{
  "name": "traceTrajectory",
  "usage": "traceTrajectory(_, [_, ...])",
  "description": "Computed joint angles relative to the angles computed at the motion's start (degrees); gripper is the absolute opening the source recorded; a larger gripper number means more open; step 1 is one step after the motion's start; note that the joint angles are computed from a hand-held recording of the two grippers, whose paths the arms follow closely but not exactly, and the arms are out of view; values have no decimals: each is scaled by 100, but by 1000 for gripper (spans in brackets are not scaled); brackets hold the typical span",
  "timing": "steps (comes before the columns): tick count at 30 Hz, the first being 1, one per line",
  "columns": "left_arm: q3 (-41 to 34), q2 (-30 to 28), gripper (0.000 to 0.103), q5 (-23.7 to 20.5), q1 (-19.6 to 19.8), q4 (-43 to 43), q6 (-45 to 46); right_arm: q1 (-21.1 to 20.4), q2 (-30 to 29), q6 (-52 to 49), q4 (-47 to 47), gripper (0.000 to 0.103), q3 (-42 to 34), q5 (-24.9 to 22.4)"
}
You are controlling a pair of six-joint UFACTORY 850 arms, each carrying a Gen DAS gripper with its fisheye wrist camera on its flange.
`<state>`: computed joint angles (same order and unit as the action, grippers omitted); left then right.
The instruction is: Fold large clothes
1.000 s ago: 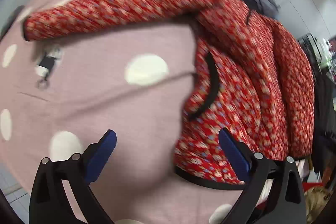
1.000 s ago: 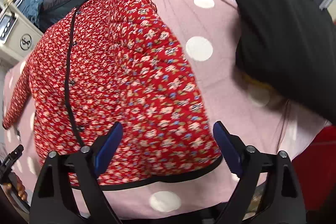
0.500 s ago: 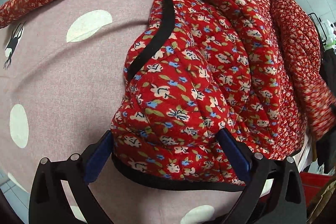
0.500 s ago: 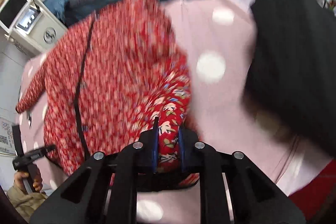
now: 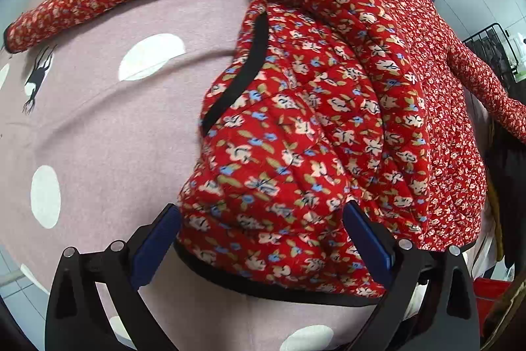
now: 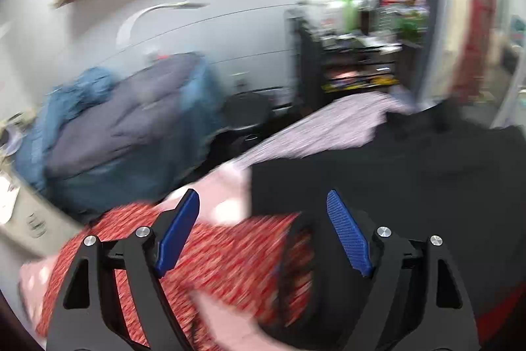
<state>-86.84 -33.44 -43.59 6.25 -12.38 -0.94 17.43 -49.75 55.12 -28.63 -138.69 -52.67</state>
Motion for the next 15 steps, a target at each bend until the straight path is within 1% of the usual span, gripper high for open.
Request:
traceTrajectory(2, [22, 32, 96, -45, 49, 3, -84, 202, 459, -617, 565, 81, 1019, 893])
traceTrajectory(3, [65, 75, 96, -55, 107, -22, -76, 247, 555, -1215, 1055, 86, 1278, 1125])
traceTrajectory(4, [72, 88, 96, -75, 172, -52, -50, 376, 460, -1815, 1589, 89, 1321, 1183])
traceTrajectory(5, [52, 85, 96, -96, 208, -65, -39, 441, 302, -2415, 2153, 90, 1227, 1121])
traceTrajectory(6, [16, 79, 96, -119, 243, -52, -4, 568, 87, -3014, 2753, 90, 1141, 839])
traceTrajectory(7, [6, 89, 96, -128, 288, -24, 52, 572, -28, -3469, 3199, 90, 1108, 542])
traceTrajectory(8, [-26, 82, 96, -134, 325, 30, 93, 586, -113, -3684, 3405, 90, 1128, 341])
traceTrajectory(10, [-117, 29, 96, -135, 381, 52, 188, 642, -290, -3565, 3638, 90, 1339, -34])
traceTrajectory(11, [-166, -12, 96, -132, 405, 29, 245, 647, -316, -3458, 3676, 90, 1423, -148])
traceTrajectory(12, [-198, -50, 96, -126, 426, -24, 310, 628, -280, -3268, 3815, 90, 1673, -169])
traceTrajectory(13, [-208, -80, 96, -124, 458, -116, 411, 587, -106, -3142, 4140, 90, 2149, 40])
traceTrajectory(14, [-251, -154, 96, -152, 479, -253, 514, 531, -60, -3169, 4438, 90, 2385, 155])
traceTrajectory(15, [-292, -227, 96, -200, 475, -370, 579, 509, -69, -3141, 4532, 90, 2489, 90])
